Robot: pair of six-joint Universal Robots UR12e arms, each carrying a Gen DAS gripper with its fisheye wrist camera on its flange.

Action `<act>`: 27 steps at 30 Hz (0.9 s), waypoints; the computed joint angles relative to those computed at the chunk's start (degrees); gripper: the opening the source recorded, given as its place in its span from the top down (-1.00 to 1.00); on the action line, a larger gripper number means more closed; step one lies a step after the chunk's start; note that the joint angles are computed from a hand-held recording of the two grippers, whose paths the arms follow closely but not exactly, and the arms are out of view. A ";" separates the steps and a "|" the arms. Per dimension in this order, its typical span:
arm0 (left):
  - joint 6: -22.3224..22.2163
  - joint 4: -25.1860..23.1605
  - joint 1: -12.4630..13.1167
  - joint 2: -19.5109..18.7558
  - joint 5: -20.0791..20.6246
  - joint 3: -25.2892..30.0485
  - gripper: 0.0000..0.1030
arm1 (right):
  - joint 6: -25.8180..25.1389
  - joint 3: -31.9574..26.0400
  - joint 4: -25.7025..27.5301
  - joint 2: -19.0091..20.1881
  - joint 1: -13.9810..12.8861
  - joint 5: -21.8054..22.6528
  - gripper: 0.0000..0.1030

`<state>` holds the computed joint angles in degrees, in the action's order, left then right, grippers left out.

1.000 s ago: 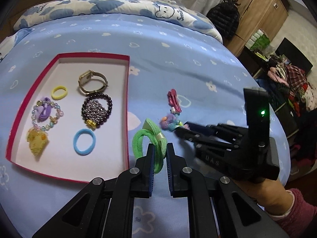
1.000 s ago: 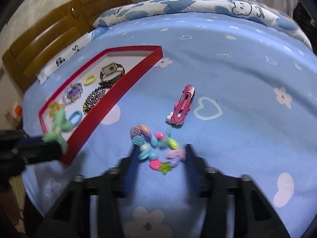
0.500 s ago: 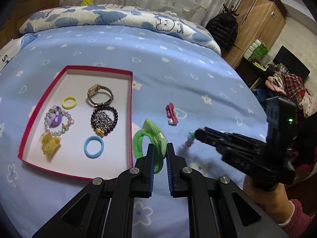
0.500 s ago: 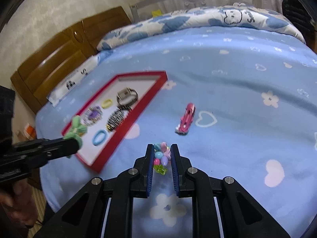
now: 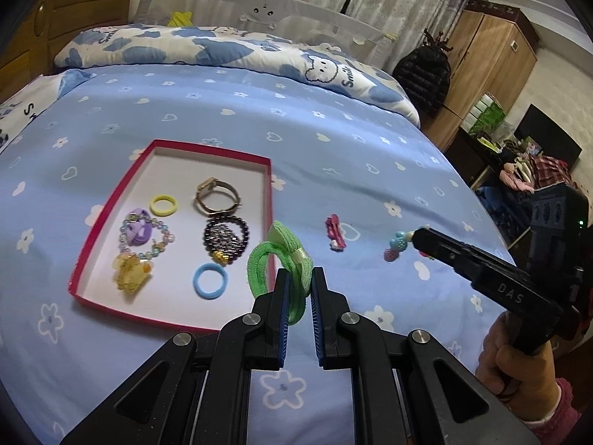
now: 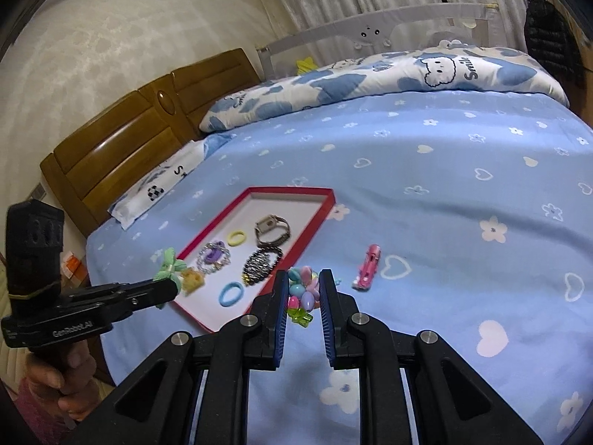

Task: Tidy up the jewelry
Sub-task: 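Carry the green hair tie and colorful bead bracelet over the red tray with both tools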

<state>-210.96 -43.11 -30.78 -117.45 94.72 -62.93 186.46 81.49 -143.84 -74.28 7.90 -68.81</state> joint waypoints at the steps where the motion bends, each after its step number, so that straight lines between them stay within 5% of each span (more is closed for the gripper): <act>1: -0.19 0.08 0.10 0.25 0.19 -0.36 0.82 | 0.01 -0.04 -0.12 0.04 0.04 0.16 0.69; 27: -1.83 -0.15 2.90 1.94 3.12 -2.78 0.82 | 0.61 -7.49 1.97 5.95 2.84 4.28 0.69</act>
<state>-212.79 -43.26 -27.89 -115.51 97.85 -65.71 187.07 74.00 -141.87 -68.33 10.75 -64.53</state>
